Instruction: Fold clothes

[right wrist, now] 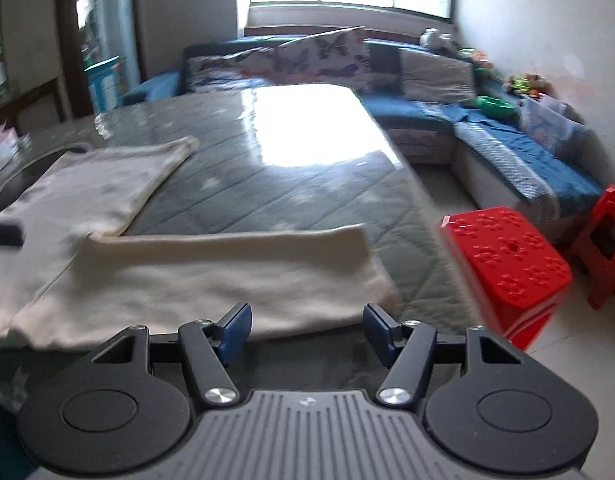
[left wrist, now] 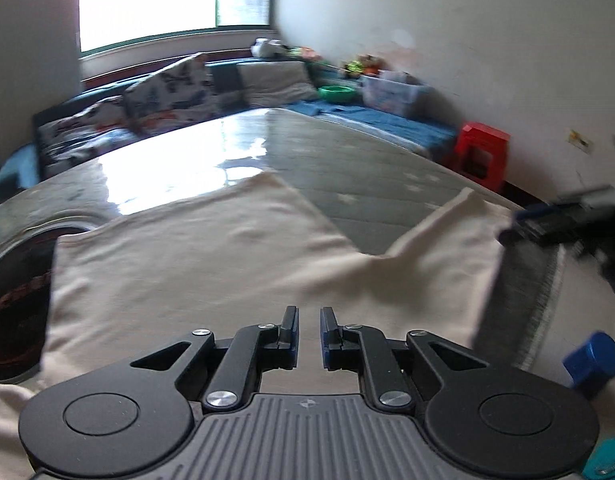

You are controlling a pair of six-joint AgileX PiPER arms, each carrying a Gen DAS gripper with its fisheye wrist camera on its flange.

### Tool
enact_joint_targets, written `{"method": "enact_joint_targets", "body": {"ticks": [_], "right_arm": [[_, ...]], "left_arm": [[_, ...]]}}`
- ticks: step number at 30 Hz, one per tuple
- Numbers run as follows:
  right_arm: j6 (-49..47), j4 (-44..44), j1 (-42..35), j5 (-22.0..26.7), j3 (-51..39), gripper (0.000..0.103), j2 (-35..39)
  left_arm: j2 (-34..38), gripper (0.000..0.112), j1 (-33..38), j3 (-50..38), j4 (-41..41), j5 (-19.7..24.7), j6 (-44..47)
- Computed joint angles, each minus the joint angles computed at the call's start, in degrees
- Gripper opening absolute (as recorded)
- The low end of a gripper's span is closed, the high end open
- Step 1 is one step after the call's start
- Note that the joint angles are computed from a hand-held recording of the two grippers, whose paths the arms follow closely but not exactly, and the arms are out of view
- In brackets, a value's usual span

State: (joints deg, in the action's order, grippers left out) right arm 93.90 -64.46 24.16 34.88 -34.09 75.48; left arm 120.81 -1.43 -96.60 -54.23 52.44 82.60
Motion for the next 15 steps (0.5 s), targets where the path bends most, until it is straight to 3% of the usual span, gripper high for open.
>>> {"method": "enact_joint_targets", "body": {"ticks": [5,7,11,13,15], "right_arm": [[3.98,-4.09,-4.12,-1.17,1.74,0.055,1.19],[5.33,-4.18,-5.45,-0.91,2.05,0.046,0.62],[6.57,-4.31,-8.01,-3.39,2.8,0.039,-0.05],[8.36,-6.06,-7.97,-3.89,3.15,0.031,0.24],[8.83,-6.45,-8.07,-4.68,3.16,0.016,0.0]], "left_arm": [[-1.94,0.012,-0.79,4.79,-0.12,-0.43,3.34],[-2.43,0.012,-0.92,6.17,0.23,-0.69,4.07],[-3.0,0.012,-1.11,7.98,0.25,-0.98,5.24],[-3.35,0.013,-1.23,8.8,0.05,-1.3,5.84],[-3.68,0.014,-1.31,9.49,-0.18,-1.54,6.36]]}}
